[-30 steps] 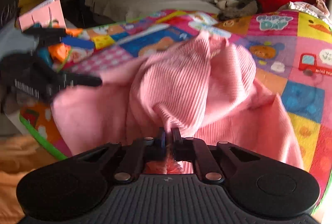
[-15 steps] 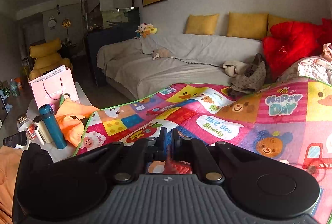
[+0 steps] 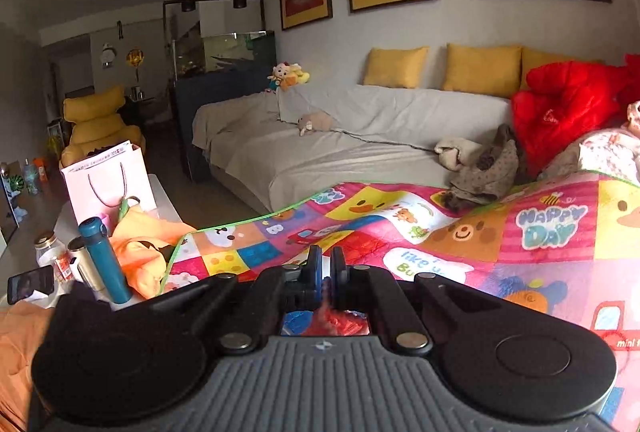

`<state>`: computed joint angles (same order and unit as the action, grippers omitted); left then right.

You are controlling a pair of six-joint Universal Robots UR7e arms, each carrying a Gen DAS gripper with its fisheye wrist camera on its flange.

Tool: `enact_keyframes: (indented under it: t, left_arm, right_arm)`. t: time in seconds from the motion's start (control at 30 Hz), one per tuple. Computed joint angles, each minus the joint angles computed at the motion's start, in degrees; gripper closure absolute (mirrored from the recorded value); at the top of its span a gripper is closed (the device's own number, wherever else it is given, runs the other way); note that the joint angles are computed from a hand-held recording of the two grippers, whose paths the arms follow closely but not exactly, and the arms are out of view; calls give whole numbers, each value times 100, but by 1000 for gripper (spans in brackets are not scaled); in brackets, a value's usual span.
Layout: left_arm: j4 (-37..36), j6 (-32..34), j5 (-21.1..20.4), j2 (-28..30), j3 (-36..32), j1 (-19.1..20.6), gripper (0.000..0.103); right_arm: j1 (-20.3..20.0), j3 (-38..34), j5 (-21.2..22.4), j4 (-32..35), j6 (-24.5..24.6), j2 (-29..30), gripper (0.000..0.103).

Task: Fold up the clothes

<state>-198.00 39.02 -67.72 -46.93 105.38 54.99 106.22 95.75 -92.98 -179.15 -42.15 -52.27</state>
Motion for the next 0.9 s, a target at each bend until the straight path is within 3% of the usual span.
enact_keyframes:
  t: [0.1, 0.2, 0.27, 0.3, 0.47, 0.77, 0.8, 0.83, 0.87, 0.9]
  left_arm:
    - [-78, -135, 514, 81, -228, 112, 96]
    - [-148, -160, 913, 112, -452, 261, 96]
    - [-190, -170, 1168, 136, -642, 380, 97]
    - [-221, -181, 1309, 133, -735, 434, 97]
    - [-140, -470, 1988, 59, -1314, 784, 97]
    - [111, -804, 2448, -42, -1516, 1144, 97]
    - [113, -823, 2450, -58, -1500, 1170, 97]
    - [110, -819, 2445, -66, -1490, 1195, 97]
    - [103, -801, 2440, -77, -1478, 1218, 97]
    - [82, -785, 2431, -84, -1460, 1243, 97]
  right_arm:
    - [-51, 114, -202, -459, -123, -38, 98]
    - [-119, 277, -528, -903, -442, -13, 82]
    - [-177, 391, -829, -1069, -710, 56, 64]
    - [-206, 443, -979, -1160, -845, 97, 64]
    - [-286, 814, -1478, -1331, -2243, 393, 48]
    - [-344, 534, -1762, -1604, -3229, 1278, 41]
    - [-365, 440, -1754, -1590, -3295, 1334, 41]
    - [-375, 381, -1740, -1608, -3353, 1357, 62]
    - [-360, 268, -1798, -1696, -3372, 1396, 102]
    - [-355, 137, -1814, -1918, -3381, 1447, 101]
